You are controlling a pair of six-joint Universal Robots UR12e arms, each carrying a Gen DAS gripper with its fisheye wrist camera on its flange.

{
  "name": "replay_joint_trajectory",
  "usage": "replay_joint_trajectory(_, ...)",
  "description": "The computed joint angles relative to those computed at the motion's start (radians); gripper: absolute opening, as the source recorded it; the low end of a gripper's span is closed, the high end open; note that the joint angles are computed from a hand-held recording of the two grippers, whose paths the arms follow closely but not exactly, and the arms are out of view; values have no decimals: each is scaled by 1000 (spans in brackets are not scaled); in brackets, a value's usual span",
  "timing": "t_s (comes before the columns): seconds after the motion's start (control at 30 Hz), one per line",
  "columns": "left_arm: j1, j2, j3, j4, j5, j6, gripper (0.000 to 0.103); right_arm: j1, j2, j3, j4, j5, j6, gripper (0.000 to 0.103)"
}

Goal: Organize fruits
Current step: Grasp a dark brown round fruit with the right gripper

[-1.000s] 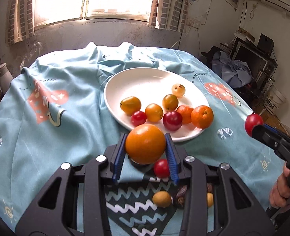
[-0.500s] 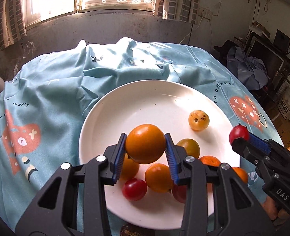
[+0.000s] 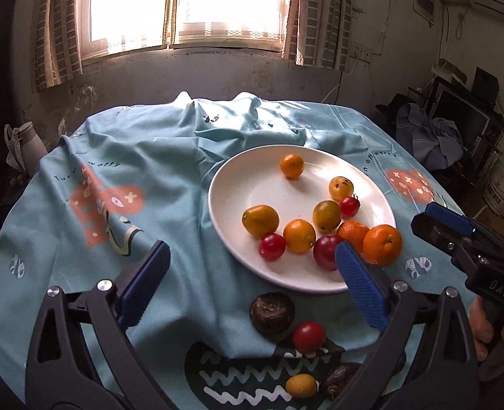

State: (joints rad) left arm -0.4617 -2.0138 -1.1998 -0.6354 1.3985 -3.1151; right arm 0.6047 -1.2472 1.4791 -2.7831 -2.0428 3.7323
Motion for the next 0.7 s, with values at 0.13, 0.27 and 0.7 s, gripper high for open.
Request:
replay_joint_trajectory(0.13,20,66,-109,41,-19,-13,100,37,-1,2,10,-31,-30,62)
replay_joint_trajectory(0.27,33,104,-212,134,-17,-39,101,59,-8,24,19,-21,-51,62)
replay_joint_trajectory(0.7,20,114,-226,26,72,15,101,57,-30,42,225,119,-6,62)
